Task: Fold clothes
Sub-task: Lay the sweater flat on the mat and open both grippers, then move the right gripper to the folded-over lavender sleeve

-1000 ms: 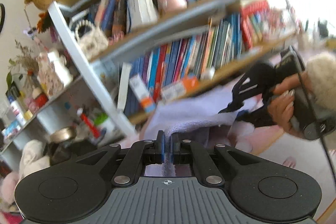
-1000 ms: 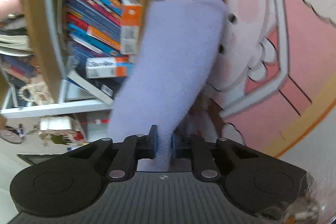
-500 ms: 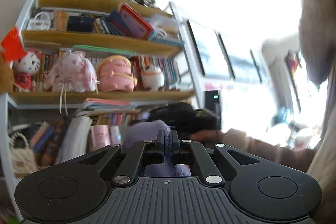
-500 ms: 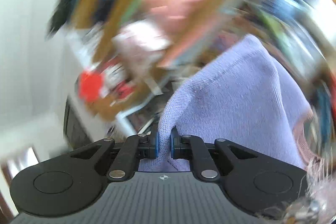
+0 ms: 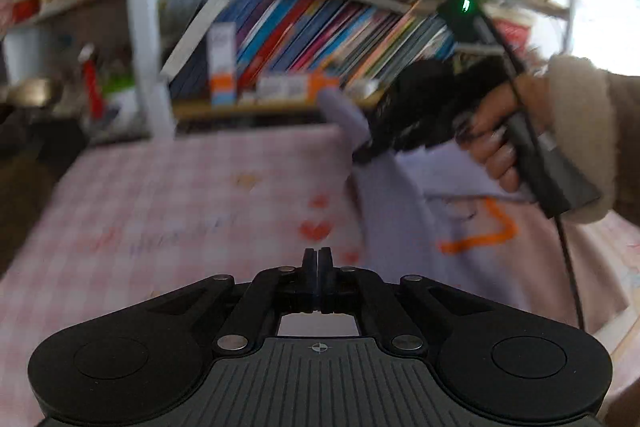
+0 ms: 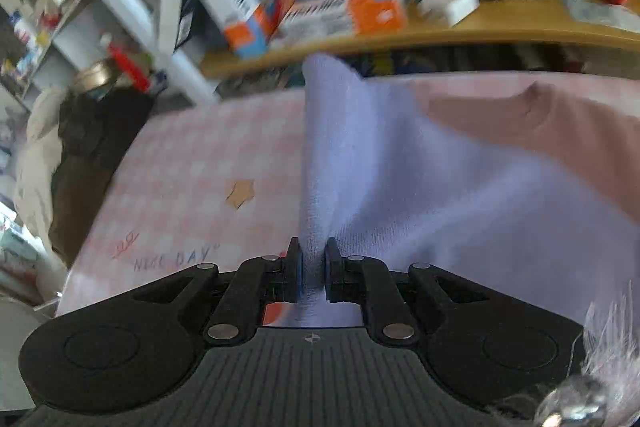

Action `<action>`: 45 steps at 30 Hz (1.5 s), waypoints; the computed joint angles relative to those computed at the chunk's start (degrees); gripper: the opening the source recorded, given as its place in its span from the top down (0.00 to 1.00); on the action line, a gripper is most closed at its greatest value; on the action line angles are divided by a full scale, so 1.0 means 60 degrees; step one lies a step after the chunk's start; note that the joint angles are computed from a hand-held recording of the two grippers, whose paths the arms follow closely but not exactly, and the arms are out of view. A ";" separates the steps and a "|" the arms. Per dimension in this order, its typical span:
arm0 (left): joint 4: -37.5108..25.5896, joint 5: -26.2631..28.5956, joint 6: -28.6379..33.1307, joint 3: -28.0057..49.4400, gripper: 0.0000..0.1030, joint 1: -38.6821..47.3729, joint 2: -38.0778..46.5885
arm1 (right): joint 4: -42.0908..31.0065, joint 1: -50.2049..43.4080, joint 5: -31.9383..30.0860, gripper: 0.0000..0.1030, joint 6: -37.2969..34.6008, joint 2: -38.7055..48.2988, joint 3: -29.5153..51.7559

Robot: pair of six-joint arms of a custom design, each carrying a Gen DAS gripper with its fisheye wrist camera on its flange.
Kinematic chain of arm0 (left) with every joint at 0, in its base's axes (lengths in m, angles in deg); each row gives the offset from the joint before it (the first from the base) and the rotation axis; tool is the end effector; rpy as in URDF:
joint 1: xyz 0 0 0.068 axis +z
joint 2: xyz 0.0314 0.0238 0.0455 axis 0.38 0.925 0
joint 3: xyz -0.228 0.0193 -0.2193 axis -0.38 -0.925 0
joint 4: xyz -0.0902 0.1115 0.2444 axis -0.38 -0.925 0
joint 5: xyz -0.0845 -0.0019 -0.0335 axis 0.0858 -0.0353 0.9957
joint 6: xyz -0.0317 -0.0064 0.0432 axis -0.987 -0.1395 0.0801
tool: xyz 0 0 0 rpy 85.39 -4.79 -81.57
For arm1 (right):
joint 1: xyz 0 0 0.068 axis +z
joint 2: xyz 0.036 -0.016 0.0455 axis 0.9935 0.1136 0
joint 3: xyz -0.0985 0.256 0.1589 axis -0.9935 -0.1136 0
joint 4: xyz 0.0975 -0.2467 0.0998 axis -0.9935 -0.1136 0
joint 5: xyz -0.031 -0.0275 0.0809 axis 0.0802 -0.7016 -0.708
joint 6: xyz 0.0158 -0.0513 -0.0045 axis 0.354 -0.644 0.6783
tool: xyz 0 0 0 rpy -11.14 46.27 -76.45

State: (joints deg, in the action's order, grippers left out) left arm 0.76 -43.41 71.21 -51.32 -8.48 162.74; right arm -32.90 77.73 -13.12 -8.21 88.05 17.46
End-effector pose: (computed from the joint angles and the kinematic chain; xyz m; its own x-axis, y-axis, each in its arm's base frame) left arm 0.1894 -0.1034 0.0469 -0.5935 0.1319 -0.7939 0.2346 0.9720 -0.0139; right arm 0.4035 -0.0231 0.0862 -0.8385 0.0361 -0.5437 -0.2131 0.8967 0.3881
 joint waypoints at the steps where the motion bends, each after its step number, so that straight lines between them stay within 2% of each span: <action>1: -0.0178 -0.0009 -0.0039 -0.0016 1.00 0.0067 -0.0077 | 0.0203 0.0270 0.0167 0.91 0.0022 0.0003 -0.0094; 4: -0.0396 0.0020 -0.0002 0.0056 1.00 0.0281 -0.0021 | 0.0566 0.1077 0.0578 0.90 -0.0177 -0.0122 -0.0364; 5: -0.0575 0.0045 -0.0029 0.0121 1.00 0.0292 -0.0142 | 0.0550 0.1207 0.0481 0.90 -0.0319 -0.0053 -0.0352; 6: -0.0322 0.0047 -0.0082 0.0015 1.00 0.0259 -0.0030 | 0.0528 0.1337 0.0386 0.89 -0.0463 0.0019 -0.0334; 8: -0.0107 0.0036 -0.0108 -0.0054 1.00 0.0223 0.0017 | 0.0680 0.1445 0.0146 0.82 -0.0582 -0.0038 -0.0540; 9: -0.0134 0.0010 -0.0152 -0.0076 0.99 0.0183 -0.0055 | 0.0896 0.1377 0.0048 0.62 -0.0659 -0.0205 -0.0853; 10: -0.0214 -0.0024 -0.0193 -0.0038 0.98 0.0156 -0.0107 | 0.1117 0.1309 -0.0022 0.53 -0.0736 -0.0382 -0.1160; 14: -0.0890 0.0122 -0.0013 0.0631 0.91 0.0314 -0.0022 | 0.1869 0.0175 -0.0630 0.53 -0.1161 -0.1332 -0.2530; 17: -0.1375 0.0106 0.0059 0.1028 0.73 0.0152 0.0120 | 0.2337 -0.1218 -0.0832 0.53 -0.1275 -0.1808 -0.3377; 19: -0.1913 0.0144 0.0153 0.1372 0.53 0.0006 0.0243 | 0.2777 -0.2233 -0.0412 0.53 -0.1448 -0.1986 -0.3882; 22: -0.2556 -0.0102 0.0444 0.1883 0.49 -0.0365 0.0623 | 0.3393 -0.3628 0.0211 0.53 -0.1530 -0.1870 -0.4228; 26: -0.2917 -0.0446 0.0241 0.2238 0.49 -0.0580 0.0949 | 0.3579 -0.4865 0.0314 0.53 -0.1267 -0.1146 -0.3947; 32: -0.3330 -0.0561 -0.0148 0.2442 0.49 -0.0543 0.1326 | 0.3937 -0.5868 -0.0310 0.53 0.0392 0.0235 -0.2805; 36: -0.3431 -0.0611 -0.0389 0.2486 0.49 -0.0575 0.1301 | 0.3877 -0.5403 0.1122 0.55 0.0233 0.0718 -0.1638; 42: -0.3626 -0.0632 -0.0488 0.2538 0.49 -0.0614 0.1229 | 0.1546 -0.4427 0.2696 0.57 -0.0910 0.2148 0.1391; 45: -0.3752 -0.0601 -0.0569 0.2584 0.49 -0.0601 0.1187 | 0.1107 -0.4043 0.3004 0.65 -0.1158 0.2434 0.1877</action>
State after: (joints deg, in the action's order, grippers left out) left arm -21.76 -47.02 67.79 -35.81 -12.09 169.86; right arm -26.26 53.47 4.91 -15.16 102.65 28.72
